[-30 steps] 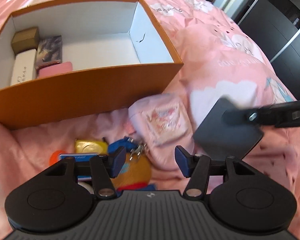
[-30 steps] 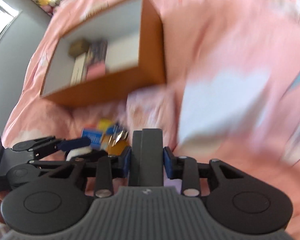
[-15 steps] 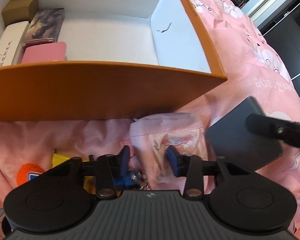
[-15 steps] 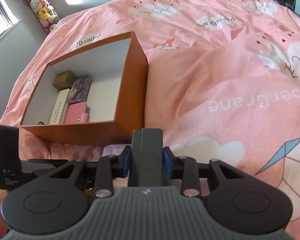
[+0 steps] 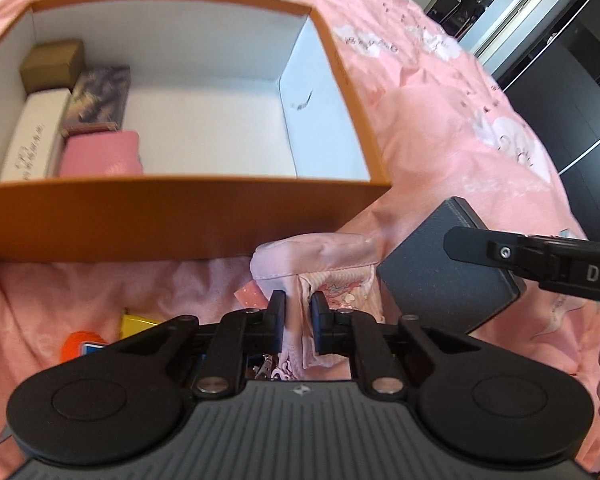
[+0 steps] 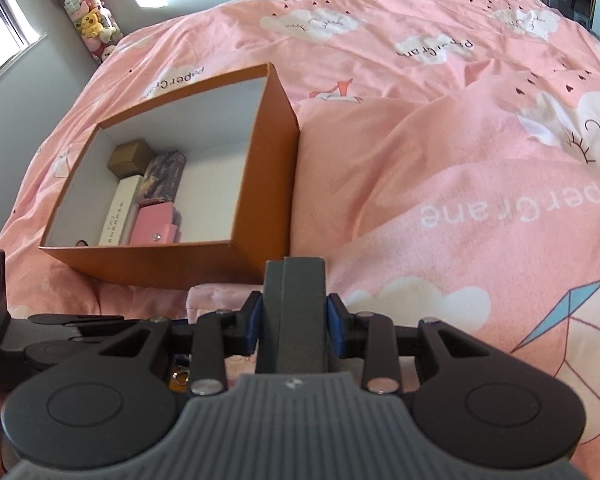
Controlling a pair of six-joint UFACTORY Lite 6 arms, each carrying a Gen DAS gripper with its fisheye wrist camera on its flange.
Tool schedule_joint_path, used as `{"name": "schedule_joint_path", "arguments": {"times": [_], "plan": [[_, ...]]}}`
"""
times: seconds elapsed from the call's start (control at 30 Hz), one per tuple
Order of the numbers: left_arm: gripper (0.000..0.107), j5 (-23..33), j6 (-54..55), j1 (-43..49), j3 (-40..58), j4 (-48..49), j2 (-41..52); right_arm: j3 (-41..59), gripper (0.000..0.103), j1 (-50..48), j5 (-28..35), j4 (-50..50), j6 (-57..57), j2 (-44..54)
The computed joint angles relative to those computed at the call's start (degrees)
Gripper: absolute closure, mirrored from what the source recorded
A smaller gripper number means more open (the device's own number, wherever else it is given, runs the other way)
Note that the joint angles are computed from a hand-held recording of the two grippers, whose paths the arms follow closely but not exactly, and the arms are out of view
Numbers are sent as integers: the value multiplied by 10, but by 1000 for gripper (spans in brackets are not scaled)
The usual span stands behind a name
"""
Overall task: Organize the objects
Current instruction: 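Carry the pink pouch into the shoebox with the left tool while the right tool carries the grey case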
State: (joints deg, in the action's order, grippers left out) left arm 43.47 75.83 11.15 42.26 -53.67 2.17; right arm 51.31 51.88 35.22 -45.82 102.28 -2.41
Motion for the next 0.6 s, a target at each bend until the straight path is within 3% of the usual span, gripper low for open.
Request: {"name": "schedule_joint_path", "arguments": {"times": [0.3, 0.6], "plan": [[93, 102, -8, 66, 16, 14, -87, 73, 68, 48, 89, -43, -21, -3], [97, 184, -26, 122, 101, -1, -86, 140, 68, 56, 118, -77, -43, 15]]}}
